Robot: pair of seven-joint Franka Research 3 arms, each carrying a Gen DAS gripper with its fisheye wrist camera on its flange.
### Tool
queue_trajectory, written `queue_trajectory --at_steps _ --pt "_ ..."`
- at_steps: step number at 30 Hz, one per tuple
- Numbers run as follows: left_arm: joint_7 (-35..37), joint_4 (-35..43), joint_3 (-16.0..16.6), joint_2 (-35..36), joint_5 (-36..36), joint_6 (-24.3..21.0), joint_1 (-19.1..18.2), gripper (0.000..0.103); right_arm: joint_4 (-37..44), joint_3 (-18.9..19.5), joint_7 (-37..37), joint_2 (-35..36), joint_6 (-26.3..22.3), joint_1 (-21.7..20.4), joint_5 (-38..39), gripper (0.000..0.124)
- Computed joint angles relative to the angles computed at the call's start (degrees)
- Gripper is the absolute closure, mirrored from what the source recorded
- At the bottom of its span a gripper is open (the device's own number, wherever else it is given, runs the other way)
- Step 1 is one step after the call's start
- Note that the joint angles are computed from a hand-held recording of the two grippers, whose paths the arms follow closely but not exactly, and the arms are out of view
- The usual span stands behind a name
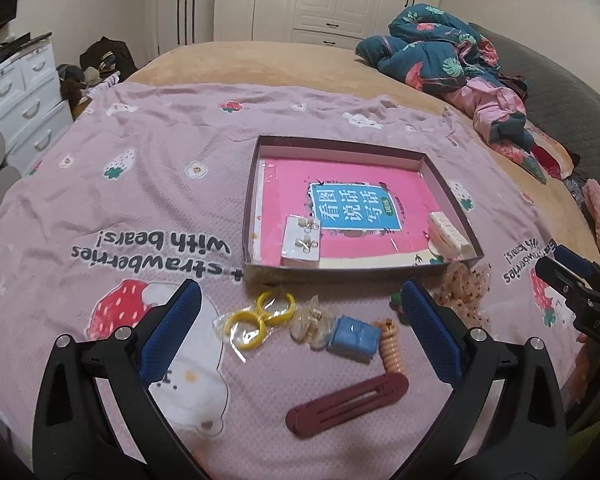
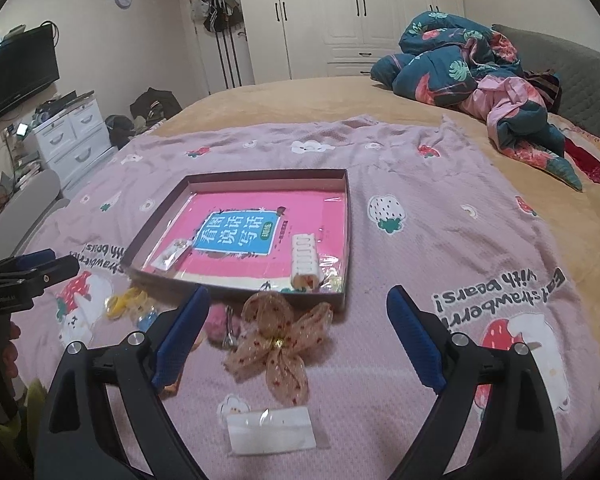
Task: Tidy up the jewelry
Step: 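Withdraw both tools from the tray back over the bed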
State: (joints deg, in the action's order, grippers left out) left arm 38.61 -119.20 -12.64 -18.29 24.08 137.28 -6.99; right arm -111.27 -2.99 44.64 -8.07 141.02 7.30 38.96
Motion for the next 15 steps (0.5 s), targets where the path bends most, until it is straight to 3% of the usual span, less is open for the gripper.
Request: queue_trajectory --at_steps 15 --pt "-2.4 -6.4 -1.1 -6.4 -0.9 -1.5 -1.5 0.009 -7.4 -1.3 -4.0 -6.7 -1.3 0.5 -0.2 0.034"
